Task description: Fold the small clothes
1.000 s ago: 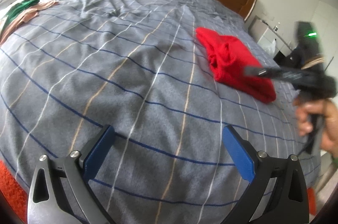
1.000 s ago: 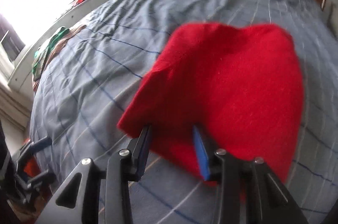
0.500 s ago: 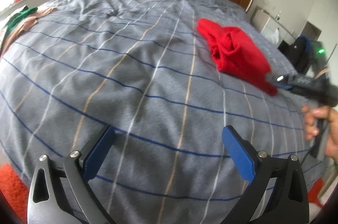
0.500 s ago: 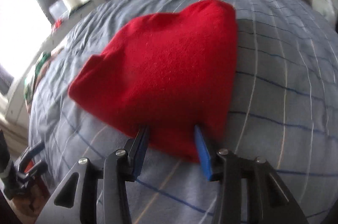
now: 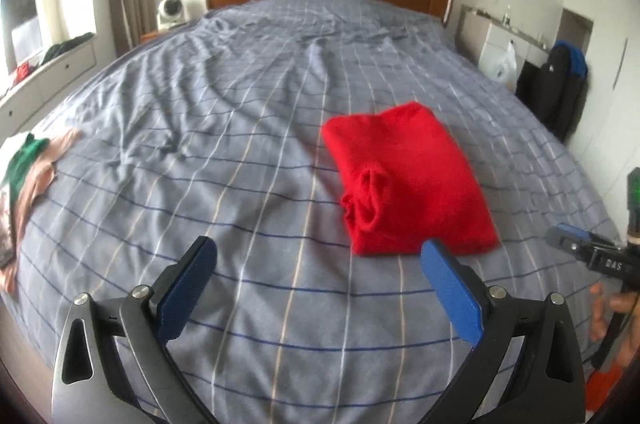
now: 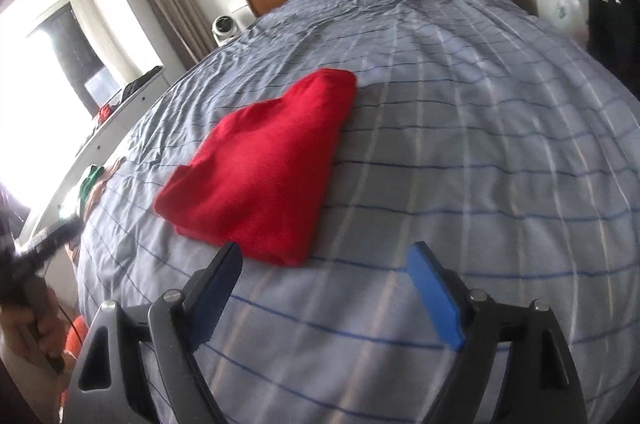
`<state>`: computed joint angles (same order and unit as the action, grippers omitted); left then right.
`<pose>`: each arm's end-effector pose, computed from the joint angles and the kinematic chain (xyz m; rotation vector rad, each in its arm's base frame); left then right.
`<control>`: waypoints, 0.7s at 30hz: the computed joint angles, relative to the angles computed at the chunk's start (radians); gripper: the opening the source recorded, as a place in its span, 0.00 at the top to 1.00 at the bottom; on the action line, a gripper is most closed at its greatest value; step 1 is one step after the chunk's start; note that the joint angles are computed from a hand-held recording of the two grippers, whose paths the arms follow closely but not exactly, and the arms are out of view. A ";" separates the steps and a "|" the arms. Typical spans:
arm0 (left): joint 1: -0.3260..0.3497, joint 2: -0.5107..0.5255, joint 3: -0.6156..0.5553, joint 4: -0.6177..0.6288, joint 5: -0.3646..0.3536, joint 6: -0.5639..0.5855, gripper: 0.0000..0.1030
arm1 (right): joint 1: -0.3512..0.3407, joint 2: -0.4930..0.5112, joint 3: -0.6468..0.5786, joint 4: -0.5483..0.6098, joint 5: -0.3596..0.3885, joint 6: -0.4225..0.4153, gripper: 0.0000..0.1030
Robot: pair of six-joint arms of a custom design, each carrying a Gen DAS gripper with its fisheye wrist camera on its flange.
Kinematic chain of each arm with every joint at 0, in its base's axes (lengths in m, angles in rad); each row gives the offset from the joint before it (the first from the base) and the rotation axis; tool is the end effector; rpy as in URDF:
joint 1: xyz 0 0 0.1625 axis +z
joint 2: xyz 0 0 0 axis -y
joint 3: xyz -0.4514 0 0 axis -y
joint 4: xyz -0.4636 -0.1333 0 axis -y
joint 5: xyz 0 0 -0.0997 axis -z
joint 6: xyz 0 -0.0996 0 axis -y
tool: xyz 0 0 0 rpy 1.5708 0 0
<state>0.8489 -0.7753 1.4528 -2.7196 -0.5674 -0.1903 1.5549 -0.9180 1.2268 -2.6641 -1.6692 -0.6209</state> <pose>-0.3634 -0.7416 0.1854 0.3024 2.2290 -1.0195 0.1099 -0.8583 0.3805 0.7332 -2.5293 0.9939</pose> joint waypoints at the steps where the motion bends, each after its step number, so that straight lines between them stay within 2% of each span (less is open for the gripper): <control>1: 0.000 0.004 -0.006 0.014 0.003 -0.004 0.01 | -0.003 -0.002 0.007 -0.005 -0.001 0.006 0.19; 9: 0.000 0.025 -0.039 0.081 0.015 -0.008 0.01 | -0.016 -0.002 0.008 0.000 -0.009 0.017 0.19; 11: 0.017 0.033 -0.080 0.112 -0.040 -0.018 0.01 | -0.014 0.003 0.001 0.005 -0.010 0.015 0.18; 14: 0.068 0.051 -0.172 0.126 -0.230 -0.051 0.01 | -0.005 0.035 -0.058 0.047 -0.010 0.031 0.18; 18: 0.136 0.145 -0.382 0.294 -0.404 -0.125 0.01 | 0.011 0.101 -0.192 0.144 0.015 0.090 0.18; 20: 0.155 0.202 -0.474 0.375 -0.420 -0.138 0.01 | 0.017 0.161 -0.307 0.239 0.048 0.148 0.17; 21: 0.163 0.239 -0.531 0.431 -0.392 -0.153 0.01 | 0.019 0.191 -0.360 0.277 0.057 0.169 0.16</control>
<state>1.0117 -0.5368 0.9216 -2.2885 -0.9597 -0.3429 1.5741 -0.7268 0.8672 -2.3871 -1.6118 -0.4518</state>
